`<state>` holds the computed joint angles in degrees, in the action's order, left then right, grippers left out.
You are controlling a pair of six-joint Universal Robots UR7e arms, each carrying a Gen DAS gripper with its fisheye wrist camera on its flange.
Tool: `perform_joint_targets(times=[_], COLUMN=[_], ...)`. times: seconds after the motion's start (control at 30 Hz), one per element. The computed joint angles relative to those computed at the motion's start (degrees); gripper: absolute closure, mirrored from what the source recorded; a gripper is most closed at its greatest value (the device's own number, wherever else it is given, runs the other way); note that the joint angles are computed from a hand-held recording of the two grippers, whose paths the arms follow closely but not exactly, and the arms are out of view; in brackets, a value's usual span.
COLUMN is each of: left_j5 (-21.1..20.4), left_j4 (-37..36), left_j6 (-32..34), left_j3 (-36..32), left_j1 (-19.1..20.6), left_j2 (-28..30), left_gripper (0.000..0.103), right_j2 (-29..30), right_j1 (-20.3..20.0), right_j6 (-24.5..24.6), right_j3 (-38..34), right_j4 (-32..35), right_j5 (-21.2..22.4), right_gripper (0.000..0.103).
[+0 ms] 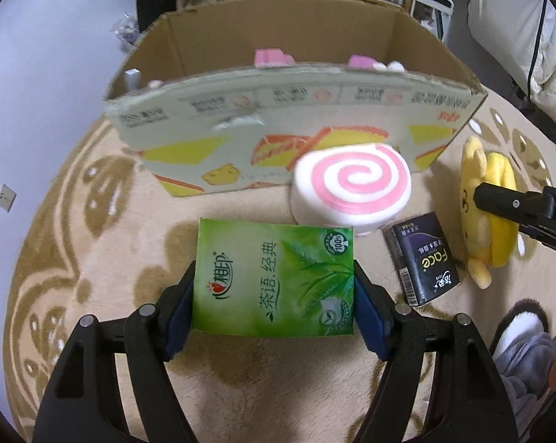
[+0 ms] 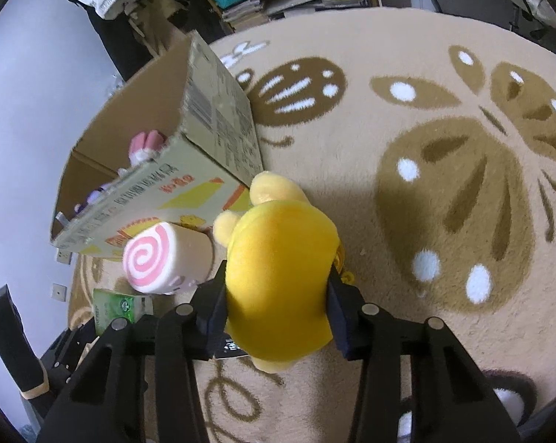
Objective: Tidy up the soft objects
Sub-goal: 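Lift the tissue pack with the left tool while the right tool carries the yellow plush over the box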
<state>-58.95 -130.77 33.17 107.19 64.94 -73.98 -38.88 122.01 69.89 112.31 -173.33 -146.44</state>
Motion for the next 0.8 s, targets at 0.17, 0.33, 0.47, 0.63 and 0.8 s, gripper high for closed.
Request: perform_joint_targets(times=[0.17, 0.33, 0.47, 0.63, 0.8], left_j5=[1.1, -0.1, -1.2, -3.7, -5.1], left_j4=[-7.0, -9.7, -14.1, -21.3, -23.0], left_j6=[2.8, 2.3, 3.6, 6.6, 7.3], left_j3=[3.7, 3.4, 3.2, 2.8, 1.3], left_j1=[-1.5, -2.7, -3.6, -3.8, -4.2], left_j2=[-3.2, -5.5, -7.1, -6.8, -6.0], left_gripper=[0.029, 0.029, 0.029, 0.029, 0.029], right_j2=[0.2, 0.5, 1.3, 2.3, 2.9], right_j1=[1.7, 3.8, 5.6, 6.5, 7.0], right_j6=[-1.5, -3.4, -7.3, -12.9, -17.4], right_j3=[-1.5, -3.3, -5.1, -6.6, -8.5], right_j4=[1.5, 2.4, 0.3, -5.9, -7.0], right_j5=[-1.7, -4.0, -6.2, -6.7, -8.5], right_gripper=[0.054, 0.054, 0.054, 0.054, 0.054])
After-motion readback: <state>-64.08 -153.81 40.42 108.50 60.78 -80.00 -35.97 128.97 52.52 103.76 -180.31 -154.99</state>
